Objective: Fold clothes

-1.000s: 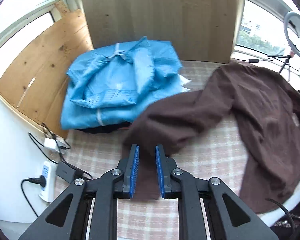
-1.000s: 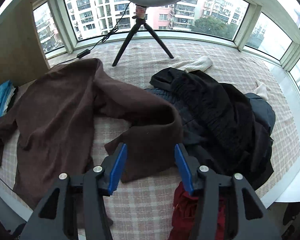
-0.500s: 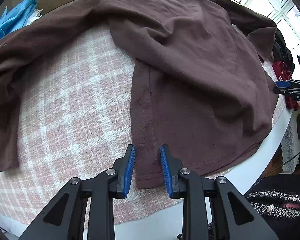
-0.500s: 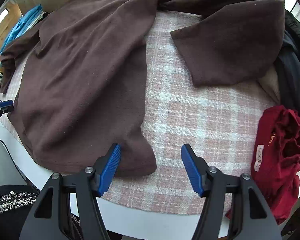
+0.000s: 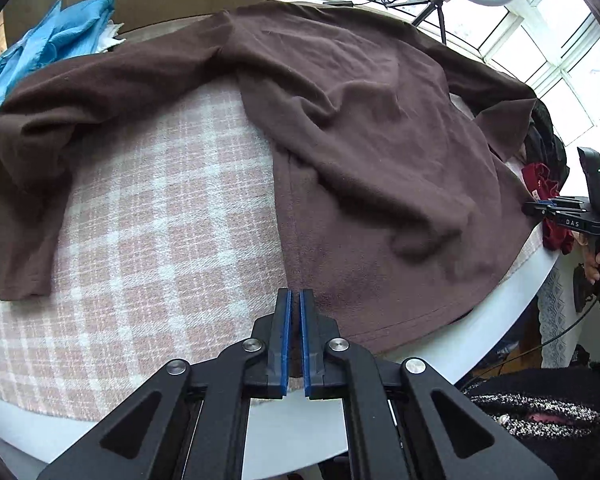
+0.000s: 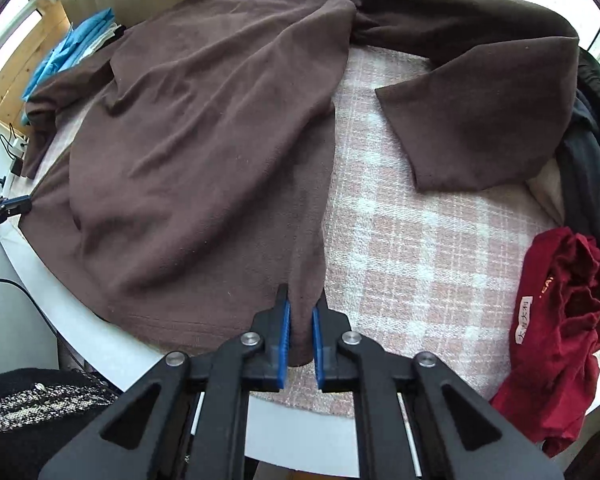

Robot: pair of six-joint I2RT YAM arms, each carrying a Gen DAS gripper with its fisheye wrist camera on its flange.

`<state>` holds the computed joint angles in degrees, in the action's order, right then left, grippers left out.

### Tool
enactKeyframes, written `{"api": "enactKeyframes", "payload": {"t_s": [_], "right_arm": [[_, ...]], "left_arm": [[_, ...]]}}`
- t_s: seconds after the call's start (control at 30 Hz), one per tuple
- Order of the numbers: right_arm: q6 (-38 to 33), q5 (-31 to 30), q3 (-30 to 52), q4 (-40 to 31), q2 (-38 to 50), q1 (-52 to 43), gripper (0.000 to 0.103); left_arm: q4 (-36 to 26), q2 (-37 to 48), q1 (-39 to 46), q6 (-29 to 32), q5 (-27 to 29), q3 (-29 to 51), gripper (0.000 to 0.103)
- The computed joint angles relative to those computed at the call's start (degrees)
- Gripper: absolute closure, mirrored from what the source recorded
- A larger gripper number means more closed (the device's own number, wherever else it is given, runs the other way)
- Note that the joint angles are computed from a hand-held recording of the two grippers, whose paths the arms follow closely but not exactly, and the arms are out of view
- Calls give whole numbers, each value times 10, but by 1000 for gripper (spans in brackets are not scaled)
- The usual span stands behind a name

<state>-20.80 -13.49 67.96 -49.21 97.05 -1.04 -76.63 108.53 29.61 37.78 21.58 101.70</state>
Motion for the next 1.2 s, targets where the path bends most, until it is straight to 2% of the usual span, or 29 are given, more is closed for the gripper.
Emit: {"api": "enactKeyframes", "payload": {"t_s": [0.13,0.23,0.33,0.4,0.5,0.57,0.63,0.7,0.83,0.93,1.0,1.03,1.07,1.1,1.13,1.2], "right_arm": [[4,-20,0,-40,-63,-22,94],[29,-19,-21,-30,-69,-20,94],[46,25,-27,-21,-39,8,94],[38,39,-9,-35,-17,13,93],[27,60,19,-55,14,19,82],[9,66,60,-50,4,4,70],[5,98,114,-29,20,-8,42],[15,113,181,-6,67,-20,41],[58,193,348,15,224,-32,41],[77,200,447,-2,305,-36,41],[82,191,507,-16,349,-38,41],[66,173,507,-12,352,-37,43],[51,157,510,-10,355,-37,51],[38,152,519,-22,354,-38,91],[24,146,529,-34,354,-39,95],[-7,150,523,-27,330,-47,95]], "left_arm": [[-52,-23,55,16,24,13,99],[-56,-37,69,13,30,-57,99],[2,-40,49,20,-30,-145,99],[1,-25,46,17,-40,-127,99],[-17,-11,45,27,-49,-60,95],[-26,0,45,32,-52,5,95],[-39,29,41,24,-46,81,96],[-53,70,33,7,-35,165,96],[-50,121,-4,-23,-21,240,95],[-40,126,-34,-50,-21,229,96],[-20,106,-55,-60,-27,180,96],[-11,96,-65,-63,-36,157,96],[-2,88,-74,-65,-46,135,96],[8,80,-83,-72,-53,116,96],[17,73,-91,-80,-59,98,96],[26,59,-105,-92,-63,71,96]]}}
